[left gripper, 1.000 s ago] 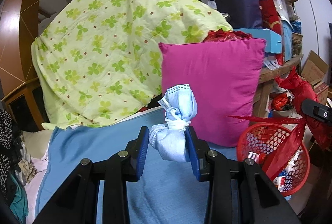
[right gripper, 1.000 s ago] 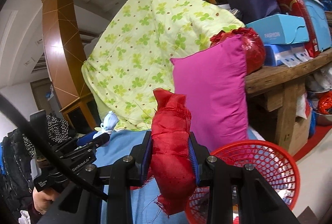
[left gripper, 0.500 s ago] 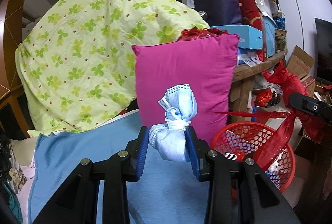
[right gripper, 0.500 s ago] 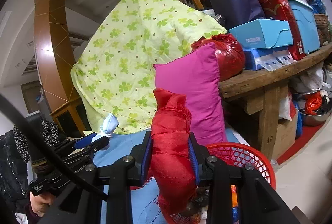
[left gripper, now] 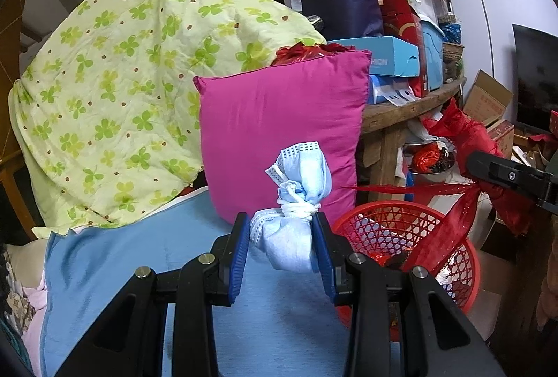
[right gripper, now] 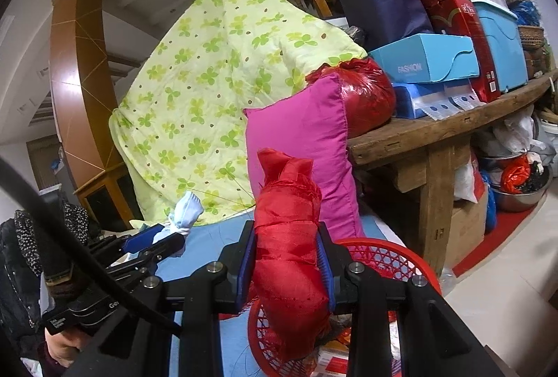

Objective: Collect trash
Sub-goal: 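Carry the tissue and red ribbon over the red basket with both tools, then open both tools to drop the tissue and ribbon into the red basket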

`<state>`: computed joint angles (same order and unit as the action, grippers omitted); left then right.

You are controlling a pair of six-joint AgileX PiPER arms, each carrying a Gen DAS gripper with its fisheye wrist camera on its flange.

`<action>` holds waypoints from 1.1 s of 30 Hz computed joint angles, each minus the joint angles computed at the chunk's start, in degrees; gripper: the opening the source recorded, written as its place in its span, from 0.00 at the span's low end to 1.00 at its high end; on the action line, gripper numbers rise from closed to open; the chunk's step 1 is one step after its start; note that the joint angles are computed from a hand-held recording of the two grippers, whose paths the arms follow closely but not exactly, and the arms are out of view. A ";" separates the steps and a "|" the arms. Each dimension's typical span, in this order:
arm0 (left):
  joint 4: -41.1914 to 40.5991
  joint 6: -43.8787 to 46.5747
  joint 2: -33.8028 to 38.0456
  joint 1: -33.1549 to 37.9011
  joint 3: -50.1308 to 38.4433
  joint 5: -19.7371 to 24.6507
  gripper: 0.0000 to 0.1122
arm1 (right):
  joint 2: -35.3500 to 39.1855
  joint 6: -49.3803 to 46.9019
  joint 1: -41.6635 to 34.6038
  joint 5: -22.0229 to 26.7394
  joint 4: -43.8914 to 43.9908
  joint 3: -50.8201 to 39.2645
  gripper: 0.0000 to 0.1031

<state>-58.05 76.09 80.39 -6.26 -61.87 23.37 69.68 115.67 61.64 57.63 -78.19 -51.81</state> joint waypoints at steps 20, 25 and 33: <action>-1.06 1.03 2.22 -1.22 -1.00 2.43 0.34 | -1.34 -1.67 -0.41 1.74 1.03 0.35 0.33; -3.03 2.04 3.66 -0.11 -2.24 7.20 0.34 | -1.95 -1.78 -0.69 2.13 1.42 0.93 0.34; -6.98 3.28 7.00 2.92 -4.72 18.91 0.34 | -2.94 -1.57 -0.42 6.66 2.04 2.23 0.35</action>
<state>-65.03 79.37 87.39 -3.34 -66.59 42.29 66.73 114.10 61.21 64.30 -76.15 -49.58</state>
